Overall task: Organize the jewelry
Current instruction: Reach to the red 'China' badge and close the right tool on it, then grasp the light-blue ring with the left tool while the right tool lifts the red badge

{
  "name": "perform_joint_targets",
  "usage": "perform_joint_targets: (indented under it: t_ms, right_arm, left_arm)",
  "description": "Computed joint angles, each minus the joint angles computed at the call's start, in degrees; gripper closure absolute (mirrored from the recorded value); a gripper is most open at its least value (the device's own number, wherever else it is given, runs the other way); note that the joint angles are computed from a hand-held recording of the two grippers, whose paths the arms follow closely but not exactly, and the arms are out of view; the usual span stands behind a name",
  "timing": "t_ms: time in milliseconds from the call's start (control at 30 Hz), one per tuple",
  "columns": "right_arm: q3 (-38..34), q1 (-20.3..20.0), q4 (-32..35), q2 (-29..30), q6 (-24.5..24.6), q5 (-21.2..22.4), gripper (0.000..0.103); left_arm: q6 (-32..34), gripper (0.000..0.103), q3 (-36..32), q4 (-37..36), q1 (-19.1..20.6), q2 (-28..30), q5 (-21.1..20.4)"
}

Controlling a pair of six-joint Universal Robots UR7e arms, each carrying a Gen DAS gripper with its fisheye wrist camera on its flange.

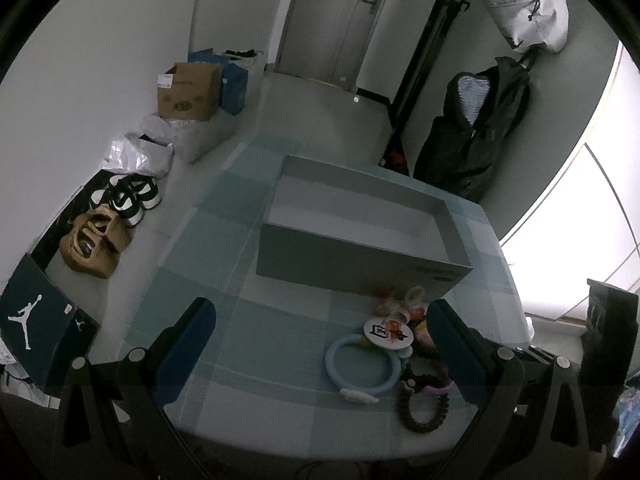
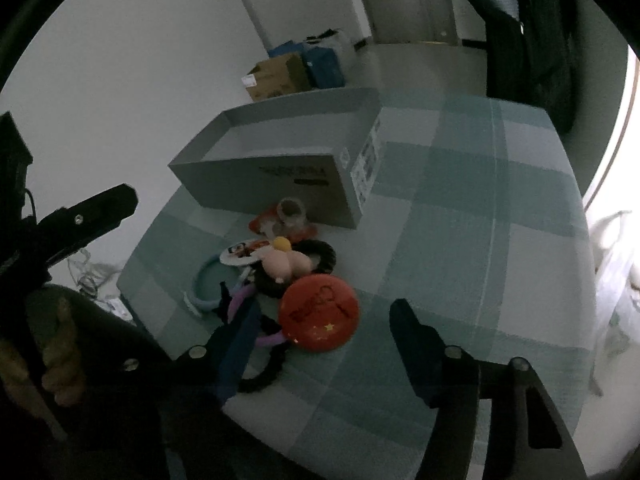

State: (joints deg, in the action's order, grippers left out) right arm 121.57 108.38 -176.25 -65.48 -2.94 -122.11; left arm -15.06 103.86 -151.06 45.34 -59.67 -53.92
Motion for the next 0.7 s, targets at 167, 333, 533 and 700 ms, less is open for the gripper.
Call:
perform_joint_targets:
  t_ms: [167, 333, 533, 700]
  right_arm:
    - [-0.3, -0.6, 0.9, 0.0, 0.0, 0.1, 0.052]
    - [-0.6, -0.6, 1.7, -0.2, -0.1, 0.5, 0.061]
    - [-0.7, -0.7, 0.5, -0.1, 0.0, 1.2, 0.061]
    - [-0.1, -1.1, -1.6, -1.5, 0.7, 2.8, 0.061]
  left_arm:
    - [-1.5, 0.001, -1.0, 3.5, 1.2, -0.3, -1.0]
    - [-3.0, 0.001, -2.2, 10.3, 1.8, -0.7, -1.4]
    - [-0.3, 0.001, -2.2, 14.5, 1.2, -0.7, -2.8]
    - [4.3, 0.001, -2.7, 16.6, 0.2, 0.6, -2.5]
